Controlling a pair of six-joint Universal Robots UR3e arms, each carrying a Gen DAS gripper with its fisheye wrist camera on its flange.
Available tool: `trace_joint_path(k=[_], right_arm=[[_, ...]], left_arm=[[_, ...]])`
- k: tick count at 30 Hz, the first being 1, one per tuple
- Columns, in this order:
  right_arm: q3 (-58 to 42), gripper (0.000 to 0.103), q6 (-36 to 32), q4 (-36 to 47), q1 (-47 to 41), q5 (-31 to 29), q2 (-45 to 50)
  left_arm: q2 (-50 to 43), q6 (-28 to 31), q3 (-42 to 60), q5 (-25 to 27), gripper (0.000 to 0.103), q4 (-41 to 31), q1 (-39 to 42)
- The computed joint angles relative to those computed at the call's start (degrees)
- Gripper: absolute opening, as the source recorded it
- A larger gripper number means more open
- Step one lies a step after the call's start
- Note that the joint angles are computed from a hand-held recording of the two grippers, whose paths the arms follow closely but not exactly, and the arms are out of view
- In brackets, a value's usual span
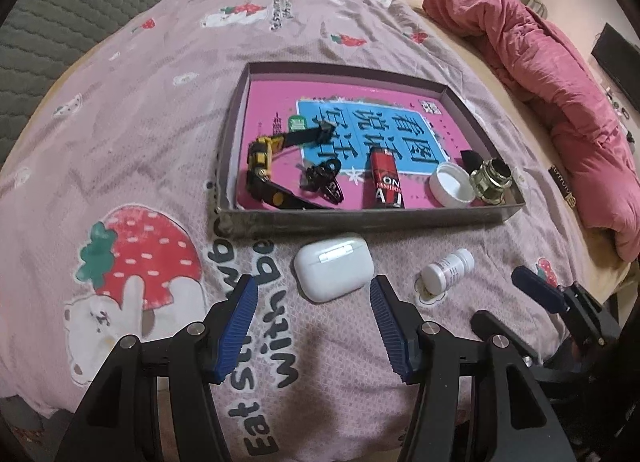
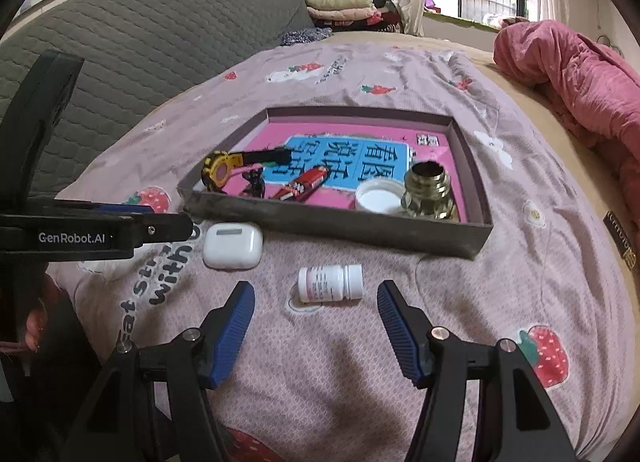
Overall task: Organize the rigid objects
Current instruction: 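Reach the left tool to the white earbud case while the right tool reaches the pill bottle, then grasp the earbud case with the left tool while the right tool grasps the white pill bottle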
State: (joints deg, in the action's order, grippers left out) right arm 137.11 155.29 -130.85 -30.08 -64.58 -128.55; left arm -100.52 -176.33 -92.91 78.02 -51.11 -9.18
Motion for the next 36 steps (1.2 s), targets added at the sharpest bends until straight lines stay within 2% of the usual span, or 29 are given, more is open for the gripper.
trace_joint_path(k=[6,16,25,31,36], right_arm=[[1.97,0.063,0.90,-3.74,1.62,-1.99,2.34],[2.79,0.063,3.36,-10.81,3.34,-3.39,8.36],[2.71,0.063,6.04,-17.23,4.34,-4.96,14.36],[2.30,0.064,8.36,-22.23,6.28,-6.38,18.88],[1.79,0.064,9.88,-26.32,8.50,-8.09,23.24]], left_arm=[[-4.08,-2.46,2.12,0.56,0.060,0.37,-2.03],[-13.05,-6.44,9.48,6.00,0.060,-0.44,-6.29],[-17.83,-9.74,13.81,6.88,0.064,-0.34,-7.04],[-20.69,-14.00,17.90,7.18,0.064,-2.26,-7.32],[-24.59,-17.44,24.35,10.32,0.064,-5.77,-8.92]])
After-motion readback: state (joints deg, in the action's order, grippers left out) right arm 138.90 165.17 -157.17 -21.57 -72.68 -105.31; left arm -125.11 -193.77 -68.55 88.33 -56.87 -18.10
